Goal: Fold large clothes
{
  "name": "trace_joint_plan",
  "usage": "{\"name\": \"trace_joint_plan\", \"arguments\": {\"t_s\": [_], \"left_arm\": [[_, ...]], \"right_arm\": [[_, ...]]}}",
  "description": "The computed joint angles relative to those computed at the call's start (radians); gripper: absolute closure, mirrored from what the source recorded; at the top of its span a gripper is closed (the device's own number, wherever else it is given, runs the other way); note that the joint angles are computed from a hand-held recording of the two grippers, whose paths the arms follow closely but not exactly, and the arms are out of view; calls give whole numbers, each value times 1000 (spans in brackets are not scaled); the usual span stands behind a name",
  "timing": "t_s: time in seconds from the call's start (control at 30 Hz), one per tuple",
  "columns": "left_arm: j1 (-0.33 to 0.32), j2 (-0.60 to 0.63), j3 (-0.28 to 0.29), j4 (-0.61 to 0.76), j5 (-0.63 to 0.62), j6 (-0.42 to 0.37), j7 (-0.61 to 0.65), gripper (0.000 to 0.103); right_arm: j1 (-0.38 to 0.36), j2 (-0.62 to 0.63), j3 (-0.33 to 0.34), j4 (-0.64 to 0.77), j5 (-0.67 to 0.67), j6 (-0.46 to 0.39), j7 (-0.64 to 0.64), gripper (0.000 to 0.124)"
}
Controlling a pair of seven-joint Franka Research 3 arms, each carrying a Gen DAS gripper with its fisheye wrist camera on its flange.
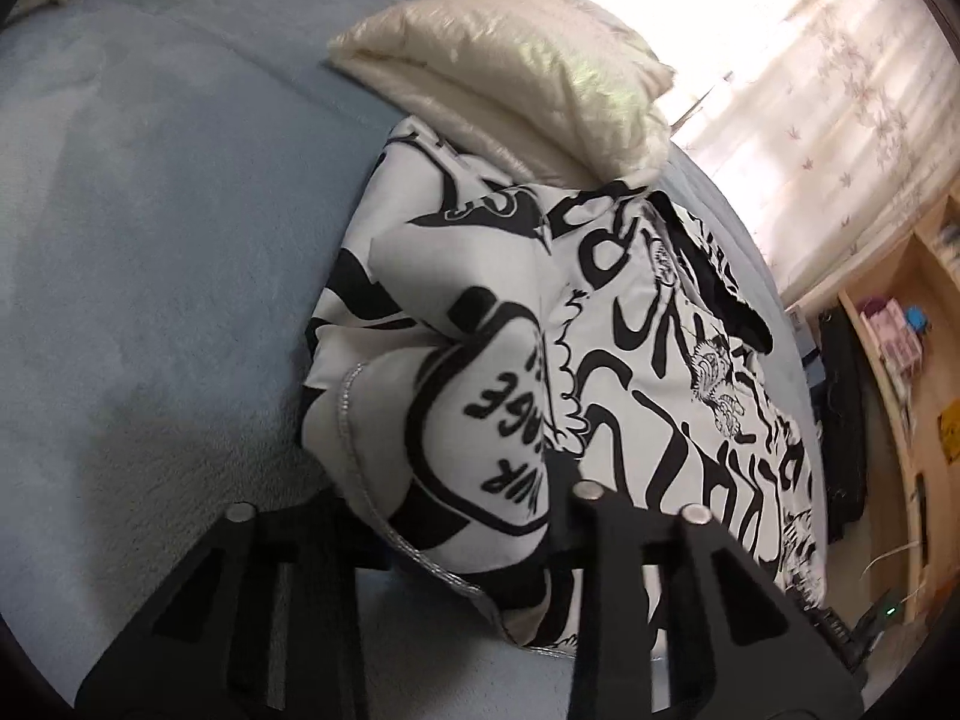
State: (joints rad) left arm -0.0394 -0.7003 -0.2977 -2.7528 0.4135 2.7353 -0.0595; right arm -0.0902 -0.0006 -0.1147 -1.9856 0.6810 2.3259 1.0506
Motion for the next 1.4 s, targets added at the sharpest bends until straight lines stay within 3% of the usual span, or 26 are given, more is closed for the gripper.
{"name": "trace_joint_plan", "arguments": {"t_s": [0.13,0.27,0.4,0.53,0.77,0.9,0.97,1.1,1.23,1.3,1.4], "left_arm": [[-13,9,-24,64,9,-94,1,89],[-72,0,22,80,-30,-122,39,90],[-143,-56,58,76,-92,-202,118,90],[-176,-112,65,59,-136,-256,157,90],[-176,-78,94,16,-194,-208,198,84],[-202,-101,120,11,-229,-230,275,77],[-216,-124,110,34,-234,-306,315,75],[-233,-206,53,59,-228,-440,327,75],[-225,-213,4,118,-193,-566,307,75],[-198,-205,-48,170,-123,-645,289,75],[-184,-204,-80,213,-30,-691,269,68]], "right_arm": [[2,-40,0,-29,-13,34,-20,101],[2,-94,-12,-54,-31,42,-32,107],[-8,-130,-29,-50,-81,-14,-2,113],[-17,-170,-42,-62,-124,-70,-17,114],[-19,-116,-32,-21,-199,-91,-4,112],[-30,-79,-35,44,-257,-179,-26,99],[-36,-84,-37,69,-295,-217,-55,91],[-58,-140,-57,78,-308,-261,-140,90],[-67,-143,-70,120,-245,-230,-136,83],[-62,-115,-64,149,-213,-216,-122,74],[-38,-41,-35,213,-183,-178,-106,74]]}}
